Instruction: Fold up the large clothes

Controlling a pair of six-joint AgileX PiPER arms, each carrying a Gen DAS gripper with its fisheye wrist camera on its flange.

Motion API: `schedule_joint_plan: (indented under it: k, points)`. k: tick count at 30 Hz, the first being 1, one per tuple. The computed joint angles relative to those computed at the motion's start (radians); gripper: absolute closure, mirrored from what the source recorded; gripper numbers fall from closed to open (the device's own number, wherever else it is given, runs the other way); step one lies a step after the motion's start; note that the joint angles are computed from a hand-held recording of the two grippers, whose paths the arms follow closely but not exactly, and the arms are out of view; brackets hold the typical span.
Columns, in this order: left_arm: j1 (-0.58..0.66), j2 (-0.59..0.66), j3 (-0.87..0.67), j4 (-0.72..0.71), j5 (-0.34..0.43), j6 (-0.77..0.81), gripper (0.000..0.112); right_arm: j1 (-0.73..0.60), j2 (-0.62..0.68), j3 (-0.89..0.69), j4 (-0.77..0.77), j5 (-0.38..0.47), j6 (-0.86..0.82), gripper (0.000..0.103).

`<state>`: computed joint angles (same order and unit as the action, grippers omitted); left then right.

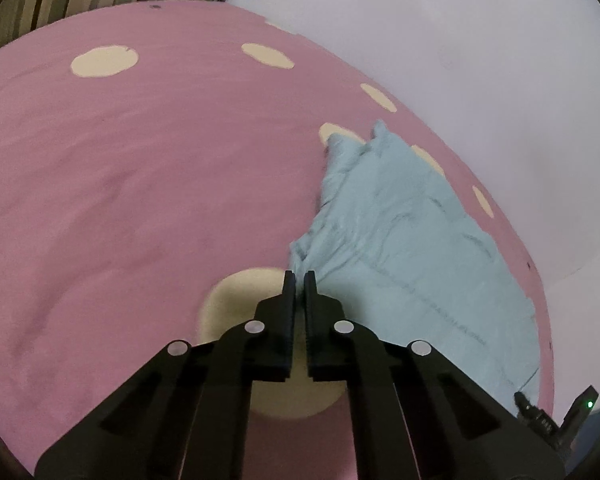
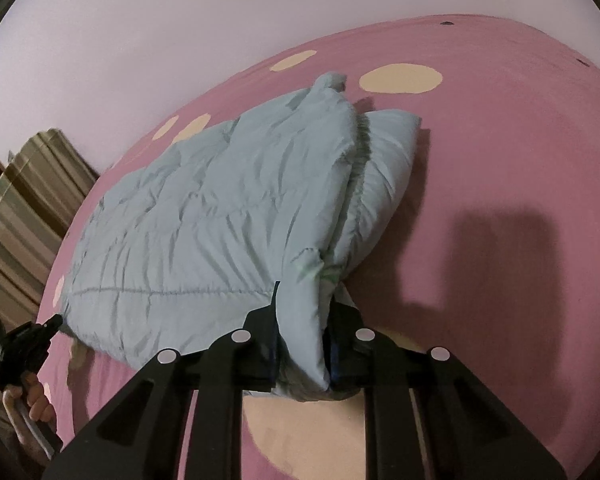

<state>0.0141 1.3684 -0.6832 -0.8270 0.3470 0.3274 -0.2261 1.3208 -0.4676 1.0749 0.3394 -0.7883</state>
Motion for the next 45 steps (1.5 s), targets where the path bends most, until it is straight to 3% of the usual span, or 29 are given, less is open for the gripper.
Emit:
schedule_joint_plan:
  k: [4, 6, 8, 14, 20, 38, 45]
  points:
    - [0.115, 0.04, 0.004, -0.189, 0.094, 0.203, 0.106, -0.025, 0.036, -0.034, 0.009, 0.015, -0.021, 0.086]
    - [0.152, 0.057, -0.004, -0.274, 0.131, 0.288, 0.096, -0.029, 0.042, -0.04, 0.003, 0.019, -0.017, 0.086]
    - [0.159, 0.058, -0.004, -0.312, 0.138, 0.321, 0.072, -0.021, 0.042, -0.043, -0.022, 0.005, 0.005, 0.086]
    - [0.148, 0.12, -0.05, -0.376, 0.166, 0.351, 0.058, 0.013, 0.033, -0.038, -0.068, -0.021, 0.071, 0.086]
    - [0.218, 0.069, 0.014, -0.47, 0.216, 0.435, 0.057, 0.027, 0.031, -0.038, -0.089, -0.032, 0.095, 0.086]
    - [0.037, 0.162, -0.075, -0.421, 0.078, 0.32, 0.054, 0.014, 0.038, -0.04, -0.074, -0.026, 0.077, 0.085]
    - [-0.016, 0.206, -0.112, -0.371, 0.048, 0.254, 0.079, 0.016, 0.041, -0.04, -0.071, -0.03, 0.075, 0.085]
